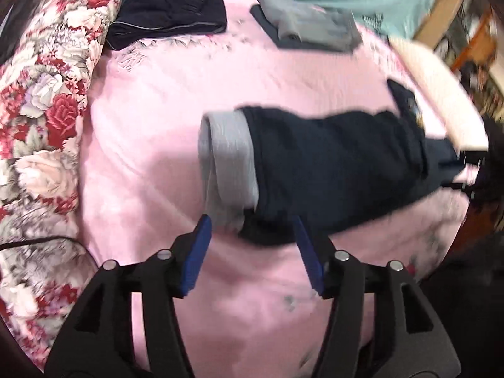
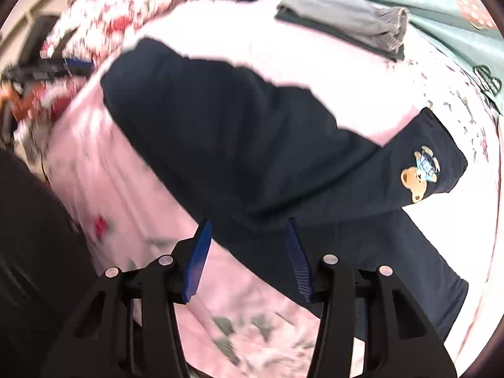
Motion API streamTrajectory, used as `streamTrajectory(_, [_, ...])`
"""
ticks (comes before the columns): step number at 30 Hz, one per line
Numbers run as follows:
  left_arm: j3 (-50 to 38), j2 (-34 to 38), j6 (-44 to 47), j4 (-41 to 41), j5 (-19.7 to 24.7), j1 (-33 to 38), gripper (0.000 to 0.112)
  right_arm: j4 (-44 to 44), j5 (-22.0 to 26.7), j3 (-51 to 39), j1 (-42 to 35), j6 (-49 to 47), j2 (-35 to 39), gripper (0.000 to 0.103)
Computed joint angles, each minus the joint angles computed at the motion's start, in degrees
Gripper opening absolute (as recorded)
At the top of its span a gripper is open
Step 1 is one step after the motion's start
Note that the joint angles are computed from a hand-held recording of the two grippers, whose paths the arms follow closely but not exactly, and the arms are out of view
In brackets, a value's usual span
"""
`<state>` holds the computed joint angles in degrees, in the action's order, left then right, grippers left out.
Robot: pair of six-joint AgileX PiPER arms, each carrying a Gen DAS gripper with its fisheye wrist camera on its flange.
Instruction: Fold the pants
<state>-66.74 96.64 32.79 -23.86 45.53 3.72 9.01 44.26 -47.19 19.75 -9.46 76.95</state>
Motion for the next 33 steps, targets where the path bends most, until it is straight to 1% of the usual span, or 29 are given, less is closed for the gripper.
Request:
streamTrajectory(1, [-1.25, 1.46, -1.93, 0.54, -0.45, -0.44, 0.062, 0.52, -0.5, -0.79, 0.82, 0.49, 0.23, 0.049])
streamTrajectory(2, [-2.19, 3.29, -1.97, 0.12, -1.16, -0.31, 0.064, 0.84, -2.13, -2.07, 3.29, 1.66, 0.93, 0.049])
streamTrajectory(3, [-3.56, 5.31, -2.97, -0.14, -1.0, -0.43, 0.066, 1.64, -2.86, -3.4, 3.67, 0.55, 1.59, 0.049])
streamTrajectory(5, [-5.29, 8.0, -2.21, -2.39, -0.4, -0.1, 0.066, 1.69, -6.84, -5.99, 8.46, 1.19, 4.46, 0.049])
streamTrajectory(8, [-8.7, 11.49, -0.69, -5.19, 1.2, -0.69, 0.066, -3.76, -11.24, -11.87, 16.33, 5.58, 11.86, 0.049])
streamTrajectory(9, [-9.04, 11.98, -0.82, -5.72, 1.44, -1.1, 0.063, -5.66, -12.57, -14.07, 18.96, 6.7, 14.58, 0.049])
streamTrajectory(10, [-9.12, 12.26, -0.22, -6.5, 1.37, -0.98, 0.058, -6.47, -13.53, -15.73, 20.61, 7.0, 16.56, 0.049])
streamTrajectory(11, [-9.06, 12.3, 1.0, -7.69, 1.55, -0.56, 0.049, -7.48, -14.85, -18.0, 22.82, 7.79, 19.23, 0.049])
streamTrajectory(12, [-9.52, 12.73, 2.71, -9.43, 2.88, 0.19, 0.038, -8.58, -15.72, -19.67, 24.2, 8.65, 21.22, 0.049])
streamTrajectory(13, [-8.82, 12.25, 3.57, -10.24, 3.05, 0.61, 0.035, -11.02, -16.33, -21.01, 25.61, 10.56, 22.62, 0.049])
streamTrajectory(14, [-8.19, 11.69, 4.21, -10.74, 2.82, 0.84, 0.034, -15.76, -17.12, -23.08, 27.73, 14.57, 25.18, 0.049])
streamTrajectory(16, [-7.43, 10.85, 4.93, -11.03, 2.5, 0.92, 0.033, -20.13, -18.2, -24.73, 29.22, 17.29, 27.97, 0.049])
streamTrajectory(18, [-6.79, 10.11, 5.39, -11.19, 2.4, 1.24, 0.033, -27.51, -17.59, -27.14, 31.03, 22.97, 31.29, 0.049])
streamTrajectory(19, [-6.49, 9.64, 5.77, -11.39, 2.39, 1.42, 0.033, -31.84, -16.51, -28.35, 31.78, 26.12, 32.87, 0.042])
streamTrajectory(20, [-6.21, 9.19, 4.84, -10.84, 1.91, 1.26, 0.033, -35.68, -14.91, -29.79, 32.54, 28.79, 34.56, 0.033])
streamTrajectory(21, [-5.92, 8.68, 5.13, -10.94, 1.86, 1.35, 0.033, -37.96, -12.38, -32.1, 33.19, 29.65, 36.85, 0.019])
streamTrajectory(22, [-5.88, 8.56, 5.4, -10.91, 1.95, 1.51, 0.033, -37.95, -11.65, -32.88, 33.17, 29.17, 37.49, 0.013])
streamTrajectory(23, [-5.64, 8.27, 5.63, -10.52, 1.87, 1.67, 0.033, -38.35, -10.95, -33.7, 33.38, 30.1, 37.47, 0.012])
streamTrajectory(24, [-4.99, 7.51, 5.15, -9.17, 0.82, 1.33, 0.033, -40.03, -11.05, -32.76, 33.55, 32.09, 36.32, 0.011])
streamTrajectory(26, [-3.96, 6.05, 6.2, -10.03, 0.79, 2.19, 0.033, -44.52, -10.66, -31.92, 35.08, 37.79, 33.94, 0.011])
streamTrajectory(28, [-2.74, 4.72, 8.16, -12.09, 1.5, 3.84, 0.034, -44.39, -9.57, -32.21, 36.1, 38.54, 33.57, 0.013])
streamTrajectory(29, [-2.05, 4.34, 8.49, -11.99, 1.23, 4.15, 0.035, -43.64, -8.86, -32.76, 36.34, 38.13, 34.23, 0.016])
streamTrajectory(30, [-1.3, 4.16, 8.05, -11.04, 0.44, 3.94, 0.041, -40.6, -7.91, -33.78, 36.01, 35.95, 36.15, 0.022])
streamTrajectory(31, [-0.2, 4.45, 6.17, -8.55, -1.49, 3.15, 0.047, -37.25, -6.75, -34.81, 35.48, 32.9, 37.71, 0.032])
streamTrajectory(32, [0.35, 4.98, 4.05, -6.19, -2.74, 2.42, 0.05, -35.94, -4.93, -35.55, 35.44, 31.99, 38.92, 0.036])
streamTrajectory(33, [0.79, 5.73, 0.42, -2.42, -4.13, 1.28, 0.058, -36.79, -4.08, -34.97, 35.88, 33.37, 38.48, 0.038])
